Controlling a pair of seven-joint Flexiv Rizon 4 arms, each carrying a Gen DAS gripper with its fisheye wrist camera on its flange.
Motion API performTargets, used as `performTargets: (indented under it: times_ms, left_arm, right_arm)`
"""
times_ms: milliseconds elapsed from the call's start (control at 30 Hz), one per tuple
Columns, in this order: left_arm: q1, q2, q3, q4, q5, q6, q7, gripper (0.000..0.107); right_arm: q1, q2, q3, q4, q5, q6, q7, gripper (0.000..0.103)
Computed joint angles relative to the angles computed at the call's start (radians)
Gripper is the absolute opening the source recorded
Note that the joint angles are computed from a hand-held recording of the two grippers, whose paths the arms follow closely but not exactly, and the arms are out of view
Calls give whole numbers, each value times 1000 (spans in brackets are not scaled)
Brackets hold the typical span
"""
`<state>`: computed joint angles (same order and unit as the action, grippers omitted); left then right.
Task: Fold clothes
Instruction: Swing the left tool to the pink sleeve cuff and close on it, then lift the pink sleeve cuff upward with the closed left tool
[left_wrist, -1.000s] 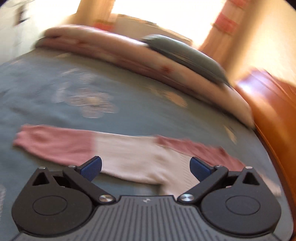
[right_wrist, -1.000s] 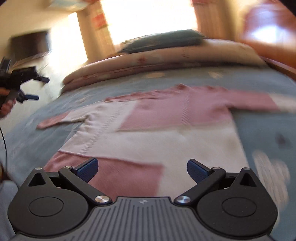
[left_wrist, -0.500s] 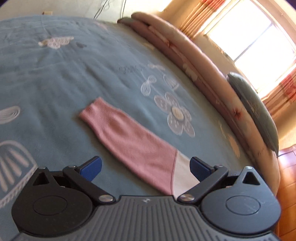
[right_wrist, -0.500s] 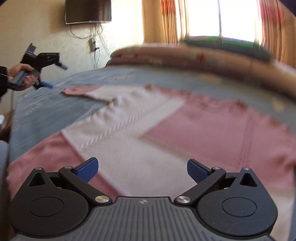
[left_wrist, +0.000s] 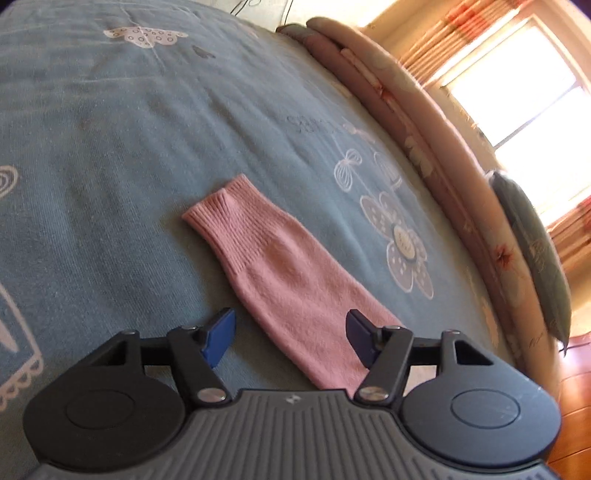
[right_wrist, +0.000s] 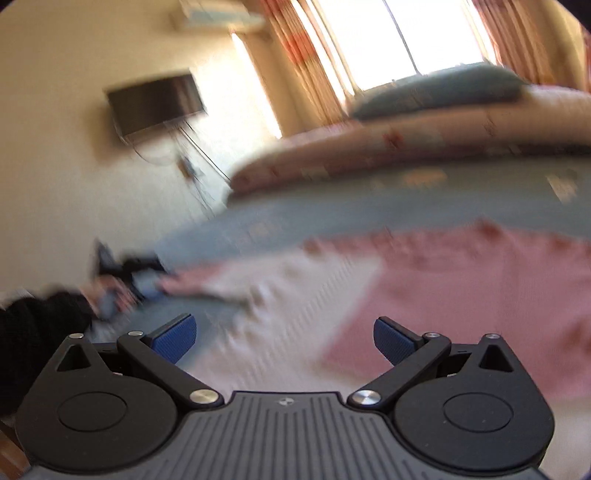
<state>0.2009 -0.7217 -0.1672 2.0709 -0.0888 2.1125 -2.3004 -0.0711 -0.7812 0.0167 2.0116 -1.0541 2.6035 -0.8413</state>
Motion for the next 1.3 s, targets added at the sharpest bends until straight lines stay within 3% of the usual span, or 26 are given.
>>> performTargets:
  times_ms: [100,267,467,600,733,867,967,1100,1300]
  left_arm:
    - [-15,-26,16,-24,-4,30,9,66]
    - [-23,-64,24,-55,-18,79,3,67]
    - [-41,-105,39,-97,-48,129,-10,67]
    - [-67,-126,52,-131,-95,134,-5,65]
    - [-30,-121,22,-123,-25,124,9,65]
    - [-27,-114,28,-104,-19,124,16,48]
    - [-85,-86,74,-97,-104,59,52,30]
    - [-171,-54,145,-103,-201,-41,145,23]
    - [-214,-30,173,-104,-260,-78,212,17]
  right_arm:
    - [-8,-32,5,-100,-20,19,73,103]
    - [-11,-88,-25,-163,-45,-2,181,103]
    - [-9,-97,-94,-218,-242,-219,474,103]
    - [-15,-105,-79,-199,-216,-213,444,103]
    - [-23,-103,-69,-190,-199,-222,421,103]
    - [-35,-110,-64,-197,-210,-218,439,103]
    - [-27,-102,-68,-182,-191,-216,395,103]
    - [-24,-80,-69,-169,-222,-249,344,103]
    - [-17,-96,-110,-207,-344,-162,346,103]
